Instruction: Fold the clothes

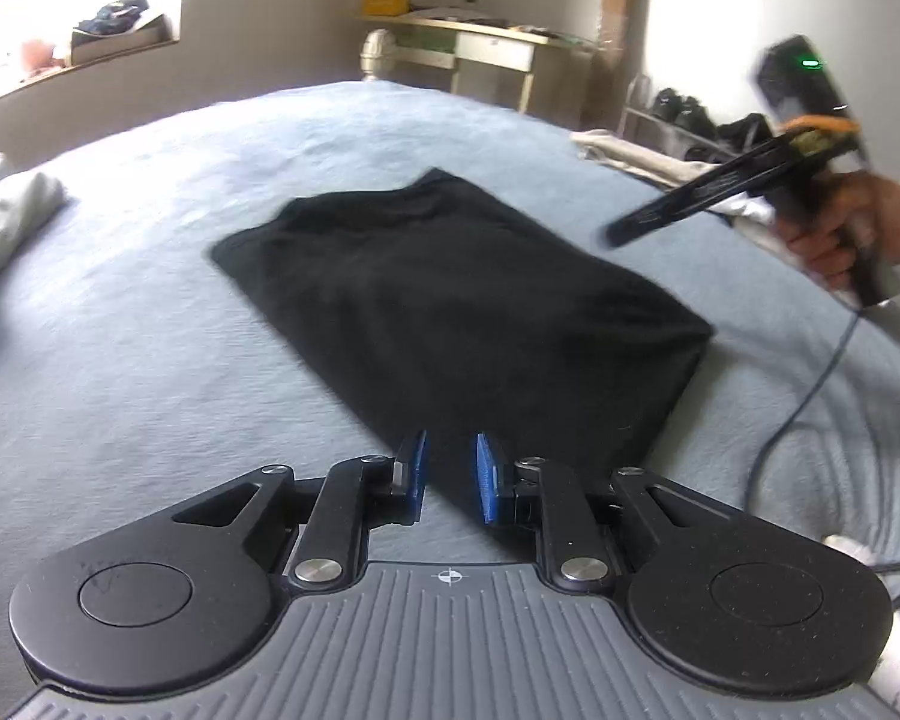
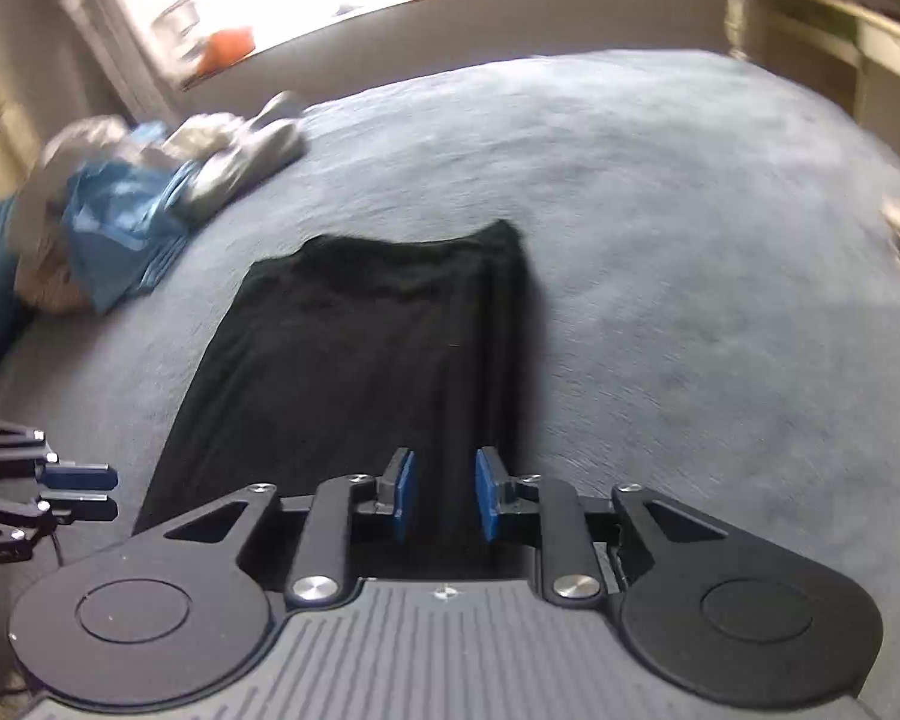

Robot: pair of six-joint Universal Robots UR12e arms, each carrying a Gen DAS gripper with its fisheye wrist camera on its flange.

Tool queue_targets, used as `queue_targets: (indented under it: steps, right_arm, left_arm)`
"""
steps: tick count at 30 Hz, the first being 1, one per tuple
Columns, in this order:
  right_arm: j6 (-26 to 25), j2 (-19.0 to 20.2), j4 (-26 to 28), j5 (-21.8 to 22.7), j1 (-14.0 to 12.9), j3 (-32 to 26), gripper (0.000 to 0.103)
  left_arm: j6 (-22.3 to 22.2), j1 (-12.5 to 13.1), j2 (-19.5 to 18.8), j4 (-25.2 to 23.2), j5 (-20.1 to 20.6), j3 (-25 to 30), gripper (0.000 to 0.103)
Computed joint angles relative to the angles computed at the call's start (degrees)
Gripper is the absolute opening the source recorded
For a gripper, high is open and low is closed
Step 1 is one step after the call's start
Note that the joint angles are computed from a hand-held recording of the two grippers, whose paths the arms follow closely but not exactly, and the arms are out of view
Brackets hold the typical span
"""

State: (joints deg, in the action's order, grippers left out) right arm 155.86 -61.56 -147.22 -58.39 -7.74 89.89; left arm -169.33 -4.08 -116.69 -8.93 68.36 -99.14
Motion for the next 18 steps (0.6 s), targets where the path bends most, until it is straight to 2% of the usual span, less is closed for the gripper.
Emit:
queue_targets:
  steps: [1, 4, 6, 7, 10, 13, 14, 16, 18]
  right_arm:
    - [-1.8, 0.33, 0.03, 0.11, 0.35, -0.11, 0.02]
    - [-4.86, 1.55, -0.89, -4.48, 1.47, -0.71, 0.013]
    - [-1.22, 2.34, -1.29, -7.14, 1.09, -1.24, 0.014]
    - [1.78, 2.55, -0.54, -5.86, 0.45, -1.61, 0.014]
    - [2.65, 2.25, -6.26, -9.33, 0.89, -1.09, 0.012]
    - [2.78, 2.75, -8.66, -4.82, 1.04, -1.91, 0.012]
    - [1.02, 3.12, -8.27, -4.43, 1.47, -2.25, 0.012]
    - [-2.75, 3.87, -7.26, -3.86, 2.39, -3.0, 0.012]
    - [-4.83, 4.93, -7.66, -6.65, 3.23, -3.61, 0.011]
  left_arm:
    - [0.56, -0.39, -0.09, -0.4, 0.29, -0.05, 0.017]
    - [2.45, -1.68, -0.68, -2.53, 4.3, 0.18, 0.018]
    - [1.8, -1.69, -0.72, -1.78, 4.42, -0.15, 0.018]
    - [1.31, -1.6, -0.73, -1.86, 4.22, -0.12, 0.018]
    - [-0.11, -1.44, -0.86, -2.86, 3.68, 0.38, 0.019]
    - [-0.35, -1.54, -0.89, -3.02, 3.69, 0.46, 0.021]
    - [-0.3, -1.61, -0.93, -2.93, 3.8, 0.46, 0.022]
    - [-0.34, -1.64, -1.0, -2.52, 3.87, 0.39, 0.023]
    - [-0.42, -1.62, -1.06, -2.15, 3.83, 0.31, 0.023]
